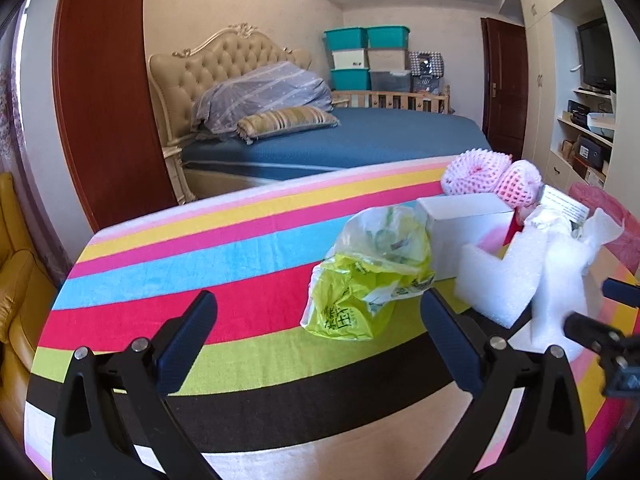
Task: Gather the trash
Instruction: 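Return both tools to the table and grasp a foam sheet with the right tool, then hold the foam sheet in the right tool while the left tool grasps the green plastic bag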
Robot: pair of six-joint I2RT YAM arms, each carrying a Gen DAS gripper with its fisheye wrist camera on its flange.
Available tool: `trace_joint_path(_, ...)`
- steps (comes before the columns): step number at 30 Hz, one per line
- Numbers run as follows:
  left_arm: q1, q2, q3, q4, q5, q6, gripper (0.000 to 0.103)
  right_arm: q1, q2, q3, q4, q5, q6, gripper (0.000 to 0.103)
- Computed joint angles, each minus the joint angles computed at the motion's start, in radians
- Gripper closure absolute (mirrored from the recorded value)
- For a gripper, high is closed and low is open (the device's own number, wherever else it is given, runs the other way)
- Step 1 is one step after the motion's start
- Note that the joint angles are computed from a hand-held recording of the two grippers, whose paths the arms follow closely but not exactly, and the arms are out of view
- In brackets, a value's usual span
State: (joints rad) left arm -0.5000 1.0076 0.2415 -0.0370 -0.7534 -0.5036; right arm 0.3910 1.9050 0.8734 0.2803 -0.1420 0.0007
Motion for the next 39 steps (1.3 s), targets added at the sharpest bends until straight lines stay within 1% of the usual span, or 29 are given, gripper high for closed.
trace_joint_path(4,-0.024,0.018,0.005,-0.004,-0.03,-0.008,0.005,0.051,0.058,0.074,-0.049,0.095,0.045,0.008)
trace_joint_path(5,-0.029,0.029,0.01,-0.004,-0.034,-0.012,0.005,0.064,0.079,0.106,-0.079,0.13,0.051,0.008)
trace_joint_path(7,-0.028,0.056,0.02,0.012,-0.03,-0.01,0.005,0.068,0.103,0.144,-0.125,0.148,0.052,0.008)
trace_joint_path(8,-0.028,0.06,0.021,0.016,-0.029,-0.01,0.005,0.06,0.115,0.162,-0.153,0.144,0.055,0.008)
trace_joint_path(10,-0.027,0.068,0.023,0.022,-0.025,-0.009,0.005,0.041,0.111,0.153,-0.145,0.126,0.057,0.008)
trace_joint_path(12,-0.019,0.073,0.024,0.026,-0.014,-0.007,0.005,0.015,0.086,0.112,-0.115,0.135,0.041,0.008)
trace_joint_path(16,0.009,0.076,0.021,0.038,0.027,-0.013,0.005,-0.061,0.041,0.038,-0.084,0.078,0.013,0.008)
trace_joint_path(17,0.014,0.075,0.019,0.039,0.035,-0.017,0.005,-0.084,0.024,0.011,-0.066,0.059,0.0,0.01)
trace_joint_path(21,0.047,0.068,0.011,0.054,0.088,-0.015,0.005,-0.111,0.027,0.018,-0.068,0.023,-0.034,0.012)
trace_joint_path(25,0.083,0.067,0.006,0.063,0.146,-0.016,0.005,-0.074,0.042,0.062,-0.087,0.022,-0.076,0.014)
trace_joint_path(28,0.113,0.058,-0.002,0.075,0.19,-0.015,0.005,-0.048,0.061,0.083,-0.088,0.038,-0.116,0.023)
trace_joint_path(30,0.113,0.063,-0.002,0.077,0.192,-0.019,0.005,-0.045,0.071,0.086,-0.087,0.041,-0.128,0.037)
trace_joint_path(31,0.112,0.065,-0.002,0.079,0.192,-0.018,0.005,-0.052,0.078,0.094,-0.106,0.022,-0.131,0.044)
trace_joint_path(32,0.108,0.071,-0.001,0.08,0.191,-0.02,0.005,-0.064,0.077,0.096,-0.112,-0.006,-0.132,0.054)
trace_joint_path(34,0.099,0.084,0.005,0.082,0.185,-0.019,0.005,-0.093,0.05,0.054,-0.055,-0.057,-0.115,0.054)
trace_joint_path(35,0.098,0.085,0.006,0.083,0.185,-0.017,0.005,-0.1,0.038,0.03,-0.023,-0.066,-0.111,0.054)
trace_joint_path(39,0.107,0.087,0.003,0.101,0.215,-0.016,0.005,-0.099,0.005,-0.023,0.044,-0.061,-0.109,0.054)
